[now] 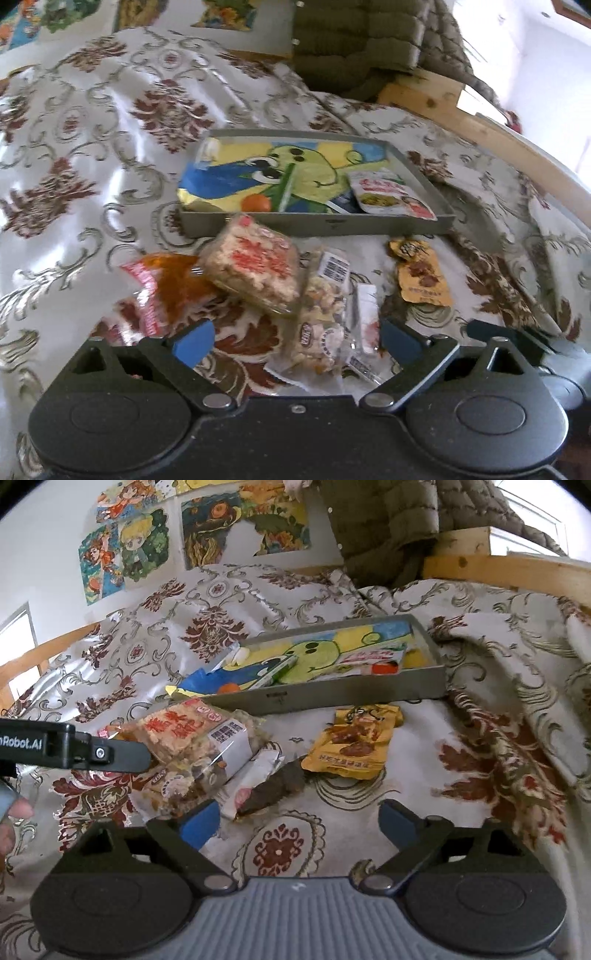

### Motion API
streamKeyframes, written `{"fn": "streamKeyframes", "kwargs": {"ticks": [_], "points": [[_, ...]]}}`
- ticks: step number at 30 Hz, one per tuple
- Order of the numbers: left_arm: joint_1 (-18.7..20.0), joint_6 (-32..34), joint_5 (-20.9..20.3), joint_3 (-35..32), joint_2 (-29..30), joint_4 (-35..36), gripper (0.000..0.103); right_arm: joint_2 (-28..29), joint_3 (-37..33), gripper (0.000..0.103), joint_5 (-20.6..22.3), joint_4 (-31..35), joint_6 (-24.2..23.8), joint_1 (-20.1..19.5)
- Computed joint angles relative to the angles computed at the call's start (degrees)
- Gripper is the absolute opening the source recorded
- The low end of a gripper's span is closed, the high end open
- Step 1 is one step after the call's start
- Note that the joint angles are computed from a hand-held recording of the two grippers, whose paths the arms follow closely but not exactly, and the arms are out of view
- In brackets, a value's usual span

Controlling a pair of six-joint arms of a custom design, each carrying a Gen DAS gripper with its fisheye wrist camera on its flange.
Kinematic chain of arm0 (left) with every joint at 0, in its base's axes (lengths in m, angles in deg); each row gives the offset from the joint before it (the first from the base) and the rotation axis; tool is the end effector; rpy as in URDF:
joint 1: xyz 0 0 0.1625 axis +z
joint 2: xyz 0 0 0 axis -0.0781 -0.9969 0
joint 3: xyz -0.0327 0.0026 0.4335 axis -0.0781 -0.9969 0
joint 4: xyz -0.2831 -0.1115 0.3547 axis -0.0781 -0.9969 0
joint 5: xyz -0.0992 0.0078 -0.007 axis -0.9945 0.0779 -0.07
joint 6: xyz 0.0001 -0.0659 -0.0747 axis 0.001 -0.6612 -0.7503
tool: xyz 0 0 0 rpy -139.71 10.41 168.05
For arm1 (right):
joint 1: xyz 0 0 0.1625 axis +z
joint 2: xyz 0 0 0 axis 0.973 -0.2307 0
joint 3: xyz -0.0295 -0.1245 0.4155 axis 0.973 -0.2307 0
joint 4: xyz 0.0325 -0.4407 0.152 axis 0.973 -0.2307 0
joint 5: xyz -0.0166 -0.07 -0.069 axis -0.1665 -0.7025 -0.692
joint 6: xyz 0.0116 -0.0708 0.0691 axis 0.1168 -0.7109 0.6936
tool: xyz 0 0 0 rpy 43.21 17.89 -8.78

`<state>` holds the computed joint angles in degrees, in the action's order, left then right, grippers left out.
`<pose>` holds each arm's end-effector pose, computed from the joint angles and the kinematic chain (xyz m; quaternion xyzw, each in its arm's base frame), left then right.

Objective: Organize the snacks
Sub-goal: 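Grasp the clear nut-bar packet with the left tool while the right tool grasps the dark jerky strip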

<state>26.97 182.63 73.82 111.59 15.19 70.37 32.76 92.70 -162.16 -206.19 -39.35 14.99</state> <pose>-0.0599 -0.2666 0.1375 0.0254 0.8347 -0.4571 0.3061 0.1464 -0.3473 -0.0084 0.4058 -0.8572 0.2964 0.1127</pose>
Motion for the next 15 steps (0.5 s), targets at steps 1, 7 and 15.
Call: {"fn": "streamKeyframes", "kwargs": {"ticks": [1, 7, 15], "points": [[1.1, 3.7, 0.1, -0.4, -1.1, -1.6, 0.090, -0.1, -0.3, 0.091, 0.4, 1.0, 0.1, -0.1], [9.1, 27.0, 4.1, -3.9, -8.5, -11.4, 0.054, -2.5, -2.8, 0.080, 1.6, 11.3, 2.5, -0.2], [17.2, 37.2, 7.2, -10.2, -6.5, -13.3, 0.039, -4.3, -5.5, 0.078, 5.7, 19.9, 6.0, -2.5]]}}
